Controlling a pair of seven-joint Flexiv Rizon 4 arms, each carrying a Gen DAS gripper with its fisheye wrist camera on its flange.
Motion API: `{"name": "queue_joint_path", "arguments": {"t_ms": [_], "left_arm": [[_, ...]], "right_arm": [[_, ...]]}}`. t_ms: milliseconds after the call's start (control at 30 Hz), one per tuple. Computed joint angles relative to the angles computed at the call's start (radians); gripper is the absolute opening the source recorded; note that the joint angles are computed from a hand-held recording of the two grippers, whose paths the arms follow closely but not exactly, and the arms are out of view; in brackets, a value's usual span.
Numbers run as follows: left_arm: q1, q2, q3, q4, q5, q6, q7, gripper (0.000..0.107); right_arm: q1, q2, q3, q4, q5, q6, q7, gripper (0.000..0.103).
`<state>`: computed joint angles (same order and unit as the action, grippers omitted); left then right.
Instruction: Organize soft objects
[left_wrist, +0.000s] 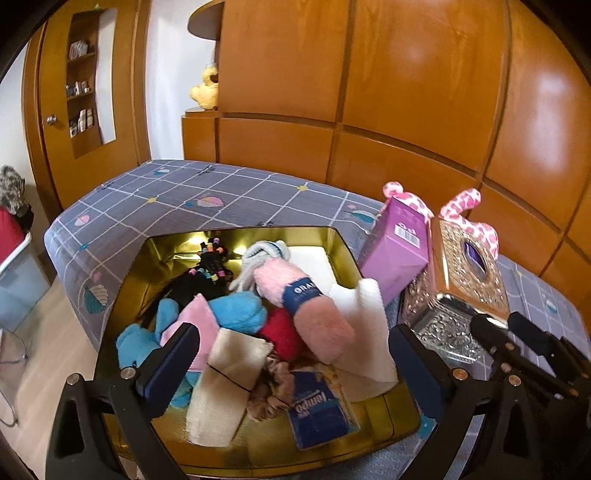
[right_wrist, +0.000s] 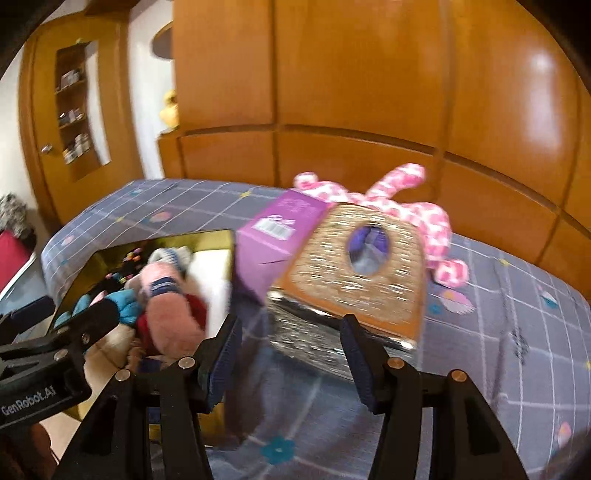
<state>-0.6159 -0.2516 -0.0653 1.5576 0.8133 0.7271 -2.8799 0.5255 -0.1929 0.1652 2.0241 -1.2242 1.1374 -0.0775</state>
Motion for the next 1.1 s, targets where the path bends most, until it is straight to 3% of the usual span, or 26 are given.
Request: {"name": "queue_joint_path", "arguments": {"t_ms": [433,1100], "left_arm": [[-0.061,-0.031,0.0,-0.071,0.077,-0.13,-0.026,0.103],[-0.052,-0.028,-0.003,-0.06,0.063,-0.109,-0.032,0.103]], "right_arm": [[-0.048,0.042,0.007,0.059,-0.014,-0.014,0.087,0.056],[-0.037,0.029,0.008,0.05,-0.009,-0.013,0.061,0.056]]}}
